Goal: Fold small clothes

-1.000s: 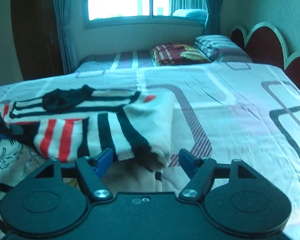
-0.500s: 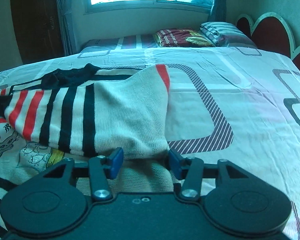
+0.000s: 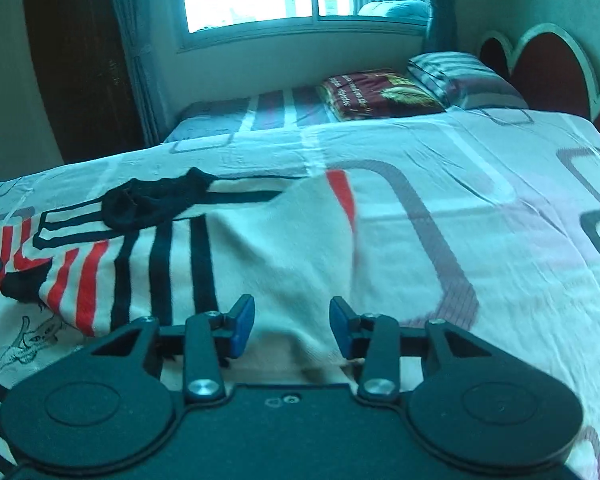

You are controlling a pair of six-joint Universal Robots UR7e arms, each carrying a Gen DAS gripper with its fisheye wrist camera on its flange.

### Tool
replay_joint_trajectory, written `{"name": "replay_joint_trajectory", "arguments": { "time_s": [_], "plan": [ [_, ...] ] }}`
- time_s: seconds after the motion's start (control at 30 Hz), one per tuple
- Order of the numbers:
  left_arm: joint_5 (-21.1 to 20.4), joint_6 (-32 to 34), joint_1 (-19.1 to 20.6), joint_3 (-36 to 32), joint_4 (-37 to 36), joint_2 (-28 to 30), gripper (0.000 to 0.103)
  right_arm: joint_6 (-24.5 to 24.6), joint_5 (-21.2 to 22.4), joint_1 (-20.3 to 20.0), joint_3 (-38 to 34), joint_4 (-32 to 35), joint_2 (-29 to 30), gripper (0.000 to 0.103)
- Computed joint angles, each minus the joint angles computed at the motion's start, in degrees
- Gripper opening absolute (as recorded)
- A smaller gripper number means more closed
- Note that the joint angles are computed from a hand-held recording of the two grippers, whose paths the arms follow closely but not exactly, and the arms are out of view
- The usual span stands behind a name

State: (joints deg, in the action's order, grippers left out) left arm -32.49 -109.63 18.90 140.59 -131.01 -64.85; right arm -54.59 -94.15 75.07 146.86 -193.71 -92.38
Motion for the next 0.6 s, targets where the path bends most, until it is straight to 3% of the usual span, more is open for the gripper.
{"name": "replay_joint_trajectory", "arguments": {
  "time_s": [0.1, 0.17, 0.2, 0.3, 0.37, 0.6],
  "plan": [
    [-1.58, 8.87, 3.21, -0.66, -11.95, 4.79, 0.014, -2.51, -3.01, 1.55, -0.48, -3.3, 4.2, 0.042],
    [-3.19, 10.88, 5.02, -1.26, -13.81, 7.09, 0.014, -4.05, -6.97, 1.34, -1.42, -4.46, 6.99, 0.04],
    [-1.99, 10.69, 4.55, -0.27, -15.53, 7.69, 0.014, -3.67, -6.33, 0.5, -1.72, -2.68, 6.28, 0.04],
    [-2.75, 9.07, 4.11, -0.72, -12.94, 6.15, 0.014, -2.02, -4.56, 0.32, -2.53, 2.75, 3.33, 0.041],
    [-1.69, 8.35, 3.8, -1.46, -11.36, 5.97, 0.014, -1.24, -2.45, 0.79, -3.19, 2.06, 3.23, 0.042],
    [-0.21, 13.08, 6.41, -3.07, -15.53, 9.77, 0.014, 1.45, -4.58, 4.89, -10.91, -2.53, 12.68, 0.043]
  ]
}}
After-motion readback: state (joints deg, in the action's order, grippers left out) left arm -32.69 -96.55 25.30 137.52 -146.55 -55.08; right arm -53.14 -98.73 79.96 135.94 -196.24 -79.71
